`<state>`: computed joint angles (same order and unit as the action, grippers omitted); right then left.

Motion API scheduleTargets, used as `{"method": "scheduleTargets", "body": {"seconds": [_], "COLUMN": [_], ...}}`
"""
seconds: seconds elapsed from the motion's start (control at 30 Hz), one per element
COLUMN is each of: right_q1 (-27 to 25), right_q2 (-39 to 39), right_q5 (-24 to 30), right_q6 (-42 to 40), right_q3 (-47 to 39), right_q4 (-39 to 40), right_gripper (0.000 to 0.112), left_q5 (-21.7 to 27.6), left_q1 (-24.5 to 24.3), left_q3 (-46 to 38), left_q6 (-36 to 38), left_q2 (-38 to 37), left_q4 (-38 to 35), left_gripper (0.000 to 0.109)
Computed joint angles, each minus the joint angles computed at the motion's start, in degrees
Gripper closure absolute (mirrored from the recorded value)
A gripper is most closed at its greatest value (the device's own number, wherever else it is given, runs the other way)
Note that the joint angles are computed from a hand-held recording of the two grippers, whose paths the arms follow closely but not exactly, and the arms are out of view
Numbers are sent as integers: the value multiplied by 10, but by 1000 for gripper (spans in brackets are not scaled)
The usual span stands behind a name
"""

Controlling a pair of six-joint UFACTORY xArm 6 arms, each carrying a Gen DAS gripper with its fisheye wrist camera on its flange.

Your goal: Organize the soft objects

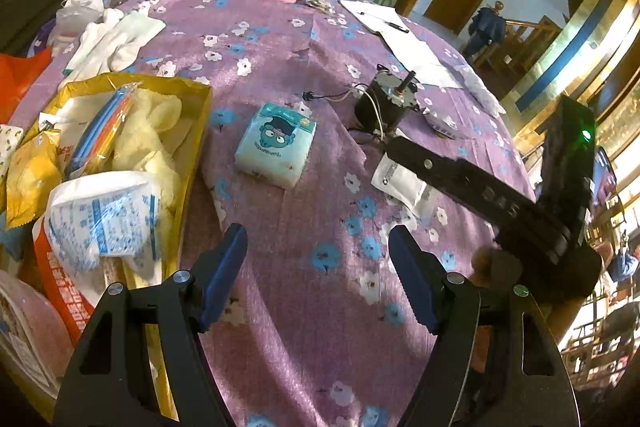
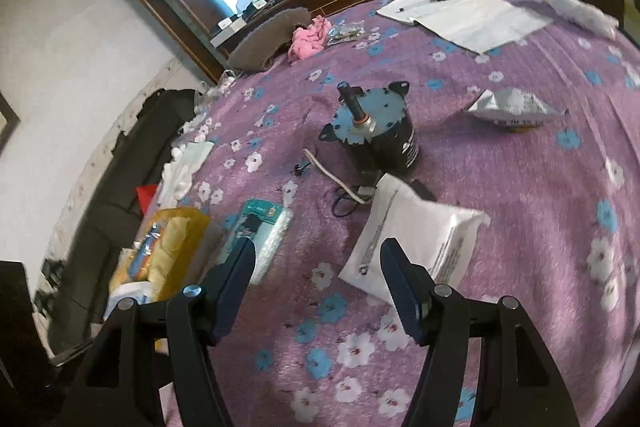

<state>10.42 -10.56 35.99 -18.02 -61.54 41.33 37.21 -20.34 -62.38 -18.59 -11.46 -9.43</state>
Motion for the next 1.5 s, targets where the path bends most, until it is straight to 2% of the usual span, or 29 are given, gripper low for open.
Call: {"method": "scheduleTargets", "body": {"seconds": [0.13,0.23,0.3,0.47,0.6,0.77,0.87,1.1,1.17,1.27,1.33,1.43,1.5], "right_q1": [6,-2,-5,3,-2,-6,1,4,5,12,13,-4,-12], "right_q2": [-4,5,8,4,2,4,0,3,2,-5,-9,1,24], "right_q5": [-5,11,10,12,21,5,-35,-84,-101,-156,-199,-187,-158], "right_q6": [-19,-57,-46,-62,-68,-50,-35,-25,-26,3,77,201,241], "right_q3": [8,6,7,9,6,7,15,24,28,45,62,60,42], "right_q4": [18,93,98,99,99,89,64,40,39,-6,-89,-218,-259], "right_gripper": [47,47,47,47,47,47,47,47,47,47,47,47,47], "left_q5": [-8,4,1,-14,6,14,10,-3,-5,-8,3,35,73], "left_q1": [0,-2,-1,3,1,13,16,35,49,71,86,106,124], "left_q3": [-8,-16,-9,26,26,25,37,68,87,113,115,100,76], "left_q6": [-9,-48,-84,-139,-132,-80,-55,33,71,153,207,293,350], "left_q2": [11,15,6,-32,-41,-45,-58,-101,-126,-157,-158,-142,-119], "left_q4": [-10,23,53,65,71,1,-24,-78,-121,-200,-241,-315,-366], "left_gripper": [35,35,35,35,35,35,35,35,35,35,35,35,35]}}
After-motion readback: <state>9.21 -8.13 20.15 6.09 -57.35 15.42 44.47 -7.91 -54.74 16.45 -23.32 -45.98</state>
